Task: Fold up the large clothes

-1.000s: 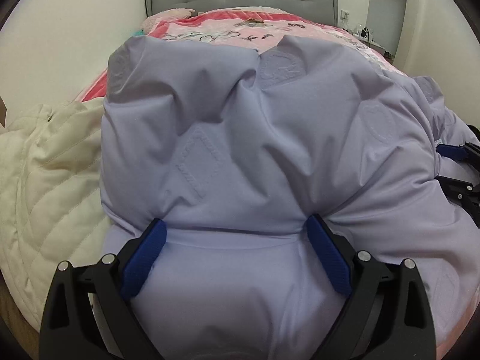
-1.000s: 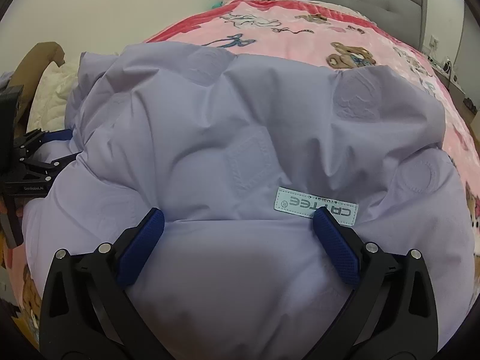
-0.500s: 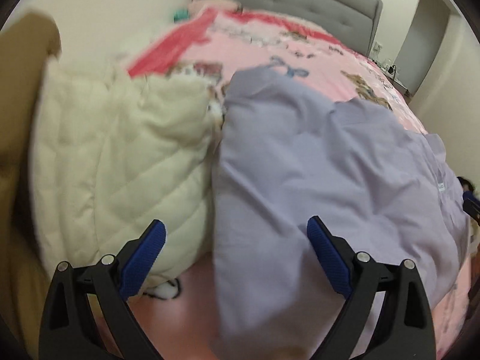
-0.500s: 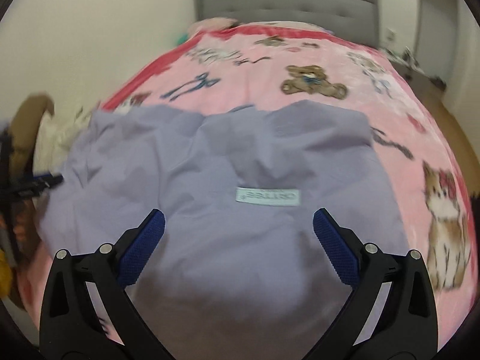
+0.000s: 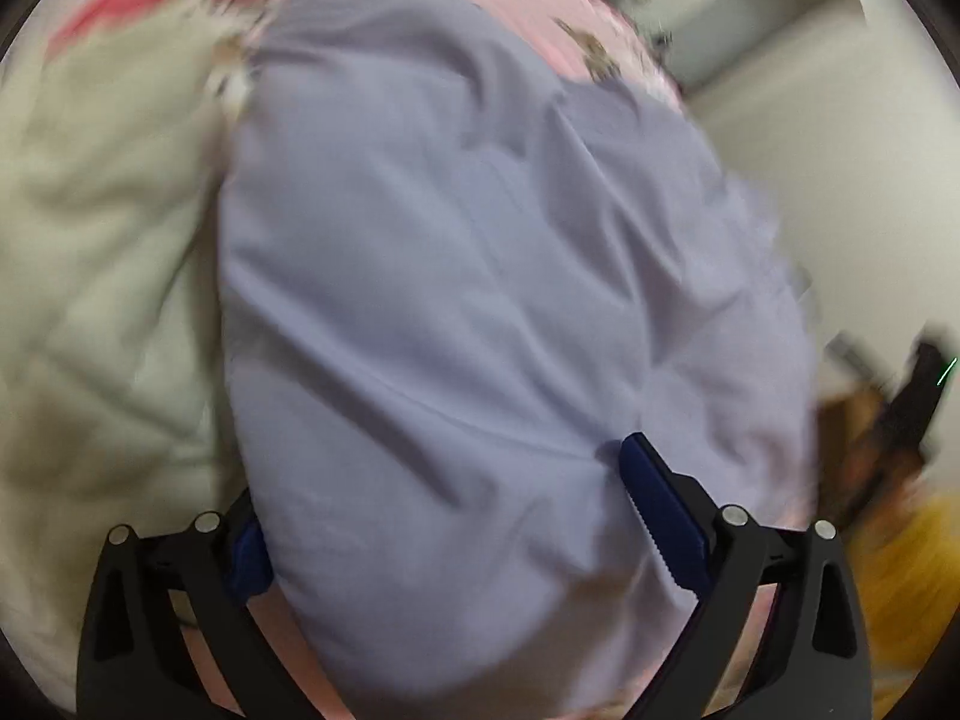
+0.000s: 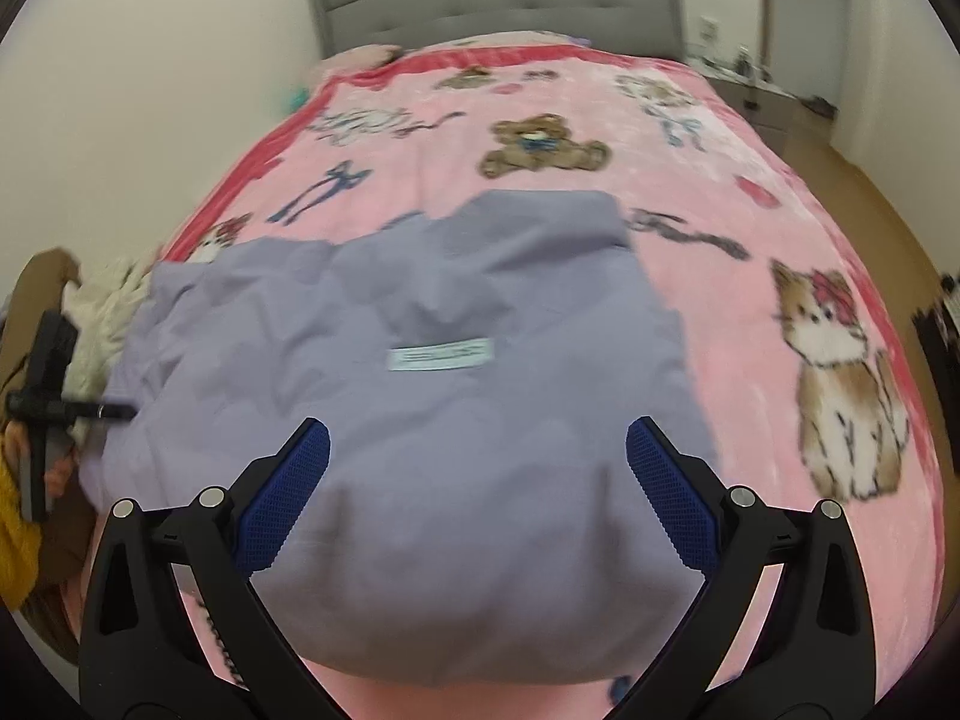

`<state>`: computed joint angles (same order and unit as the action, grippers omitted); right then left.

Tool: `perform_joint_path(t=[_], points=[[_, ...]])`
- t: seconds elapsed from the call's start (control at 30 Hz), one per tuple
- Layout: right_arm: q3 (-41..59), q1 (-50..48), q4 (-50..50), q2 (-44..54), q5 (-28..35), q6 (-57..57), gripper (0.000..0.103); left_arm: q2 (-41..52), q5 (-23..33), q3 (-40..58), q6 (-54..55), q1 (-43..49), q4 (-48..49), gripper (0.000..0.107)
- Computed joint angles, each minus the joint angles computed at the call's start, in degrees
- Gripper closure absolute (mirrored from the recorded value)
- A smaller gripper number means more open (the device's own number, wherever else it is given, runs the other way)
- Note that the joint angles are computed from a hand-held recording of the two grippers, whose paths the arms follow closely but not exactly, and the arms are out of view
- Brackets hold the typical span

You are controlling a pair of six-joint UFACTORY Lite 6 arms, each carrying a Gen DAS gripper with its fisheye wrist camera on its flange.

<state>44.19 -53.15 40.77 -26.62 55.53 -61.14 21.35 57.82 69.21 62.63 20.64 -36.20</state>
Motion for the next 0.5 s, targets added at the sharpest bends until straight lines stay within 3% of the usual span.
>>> perform_joint_path(t=[0.2,0.33,0.5], points=[[11.44,-7.55,-0.33,17.89,0.71,-3.91,0.008,11.51,4.39,8.62,-6.0,1.82,-1.75,0.008],[26.94,-7.5,-1.3,38.15,8.08,0.89,0.008,12.64,4.62,9.59,-5.51,1.38,-0.59,0.008],[38.92,-3.37,-7.15,54.89,12.26,7.54,0.008,15.84,6.98,13.57,-6.51,1.26,0.36,0.008]])
